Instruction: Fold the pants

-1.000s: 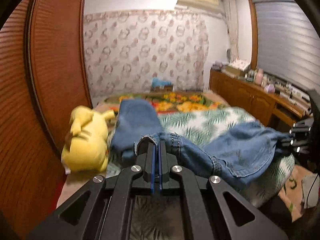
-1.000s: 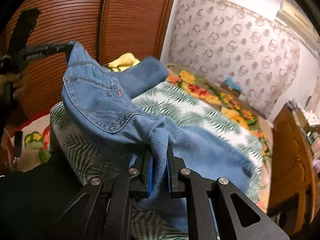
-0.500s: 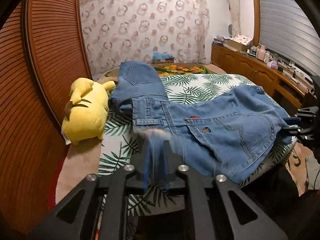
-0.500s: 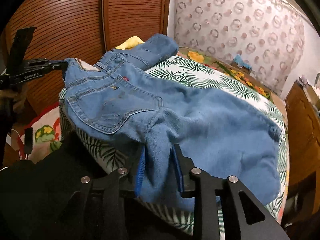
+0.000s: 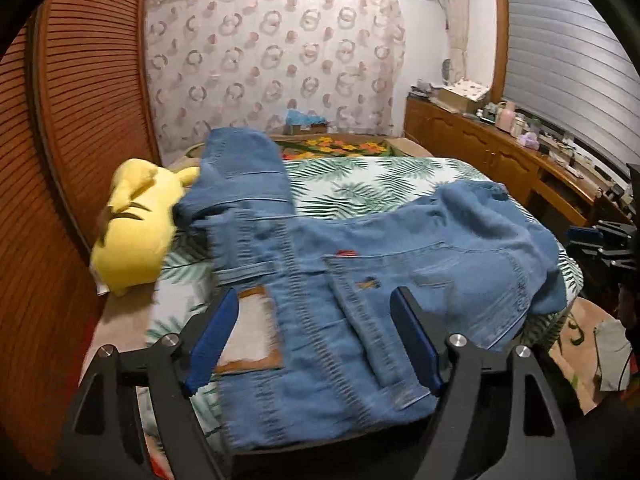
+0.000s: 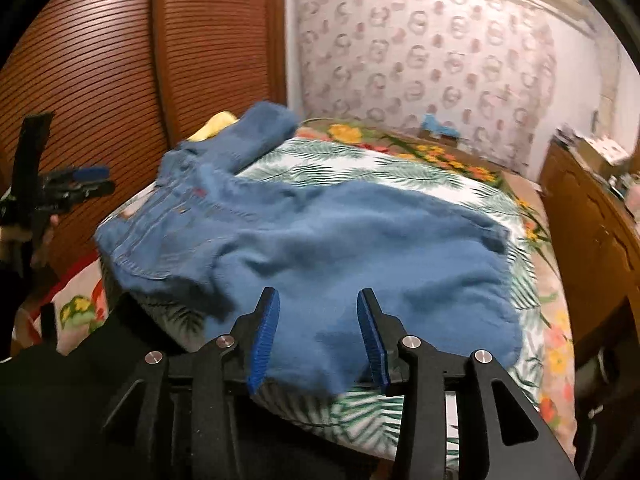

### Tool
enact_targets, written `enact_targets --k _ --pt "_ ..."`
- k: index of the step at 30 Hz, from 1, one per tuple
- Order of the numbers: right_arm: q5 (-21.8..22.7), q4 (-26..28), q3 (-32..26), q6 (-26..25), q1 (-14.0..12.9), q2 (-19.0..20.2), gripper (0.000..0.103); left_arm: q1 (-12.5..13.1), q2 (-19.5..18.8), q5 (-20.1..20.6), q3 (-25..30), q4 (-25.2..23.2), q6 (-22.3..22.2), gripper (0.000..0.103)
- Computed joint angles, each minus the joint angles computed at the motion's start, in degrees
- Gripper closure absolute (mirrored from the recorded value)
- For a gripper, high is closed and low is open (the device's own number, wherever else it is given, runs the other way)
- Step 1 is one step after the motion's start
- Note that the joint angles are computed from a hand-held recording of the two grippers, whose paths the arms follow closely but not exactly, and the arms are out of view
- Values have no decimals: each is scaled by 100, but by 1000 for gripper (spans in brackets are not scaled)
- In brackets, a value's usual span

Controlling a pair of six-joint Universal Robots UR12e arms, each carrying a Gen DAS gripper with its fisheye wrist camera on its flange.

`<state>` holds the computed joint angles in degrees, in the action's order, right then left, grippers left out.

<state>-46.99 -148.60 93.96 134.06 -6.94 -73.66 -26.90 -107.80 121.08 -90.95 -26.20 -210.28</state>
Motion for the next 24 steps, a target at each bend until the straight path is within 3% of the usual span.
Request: enact_targets --k 6,13,18,24 --pt "-366 -682 117 655 -117 115 58 3 -344 -354 345 62 223 24" --pt "-678 -742 46 1136 -139 289 58 48 -598 -649 605 -97 244 24" --pt "-822 -1056 -36 1571 -124 516 58 78 -691 -833 603 -201 25 24" --pt "-981 -1291 132 1575 -111 508 58 4 -740 -559 519 31 15 24"
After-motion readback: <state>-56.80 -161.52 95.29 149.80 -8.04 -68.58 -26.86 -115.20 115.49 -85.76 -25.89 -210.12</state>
